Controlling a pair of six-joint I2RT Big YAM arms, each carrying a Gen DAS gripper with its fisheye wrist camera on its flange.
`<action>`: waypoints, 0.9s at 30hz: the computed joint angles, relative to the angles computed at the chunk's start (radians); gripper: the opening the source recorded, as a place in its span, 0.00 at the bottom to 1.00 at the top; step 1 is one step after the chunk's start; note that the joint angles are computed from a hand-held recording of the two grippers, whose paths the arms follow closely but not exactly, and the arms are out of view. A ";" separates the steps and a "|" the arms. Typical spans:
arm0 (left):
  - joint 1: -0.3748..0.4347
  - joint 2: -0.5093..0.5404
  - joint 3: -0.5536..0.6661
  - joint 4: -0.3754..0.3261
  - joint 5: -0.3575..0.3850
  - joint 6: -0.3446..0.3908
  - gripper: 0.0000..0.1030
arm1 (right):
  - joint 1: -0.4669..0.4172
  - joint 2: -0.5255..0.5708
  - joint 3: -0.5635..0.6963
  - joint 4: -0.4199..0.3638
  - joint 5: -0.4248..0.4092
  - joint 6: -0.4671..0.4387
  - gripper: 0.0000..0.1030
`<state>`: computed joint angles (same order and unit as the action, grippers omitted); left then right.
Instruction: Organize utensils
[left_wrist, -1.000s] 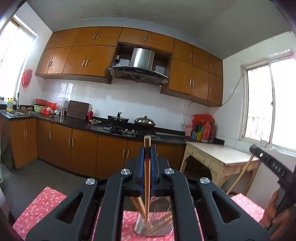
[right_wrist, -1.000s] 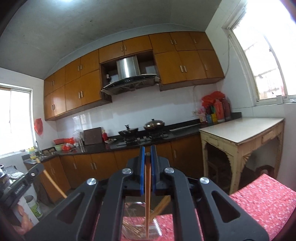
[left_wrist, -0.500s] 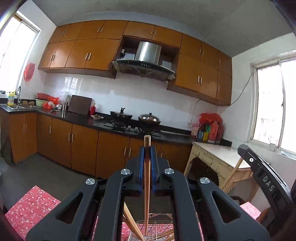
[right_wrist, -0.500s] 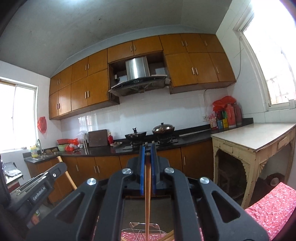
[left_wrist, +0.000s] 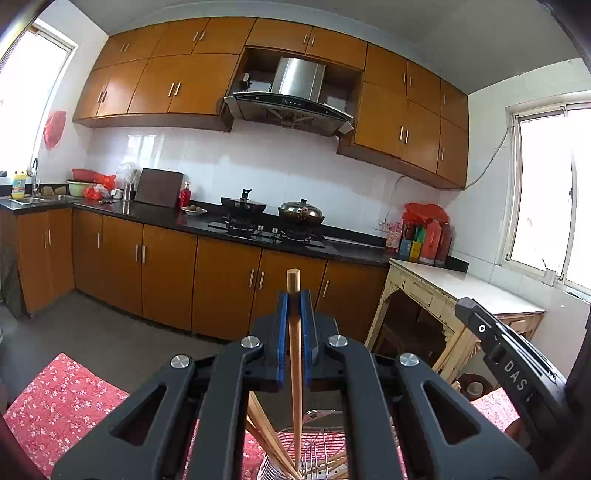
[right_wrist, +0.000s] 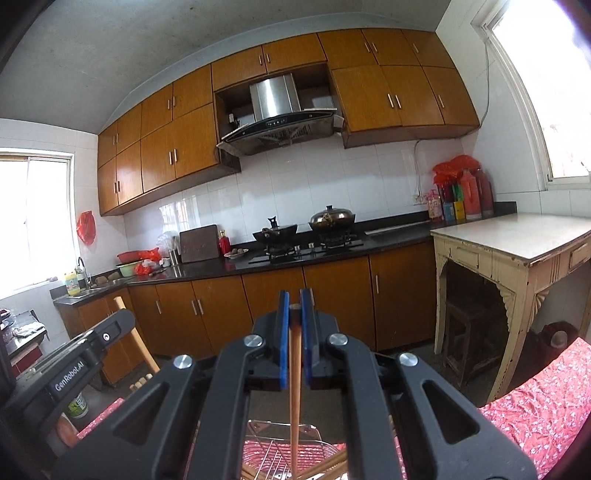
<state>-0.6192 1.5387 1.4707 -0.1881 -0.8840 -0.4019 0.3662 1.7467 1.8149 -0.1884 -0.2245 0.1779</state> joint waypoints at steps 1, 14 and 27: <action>0.005 0.008 0.014 -0.009 0.004 0.000 0.07 | 0.001 0.003 0.002 -0.006 0.002 -0.005 0.07; 0.022 0.033 0.060 -0.107 0.035 -0.052 0.07 | 0.002 0.007 0.002 -0.064 0.042 -0.011 0.22; -0.021 -0.091 -0.056 -0.075 -0.062 -0.022 0.63 | -0.060 -0.146 -0.178 -0.019 0.050 0.005 0.77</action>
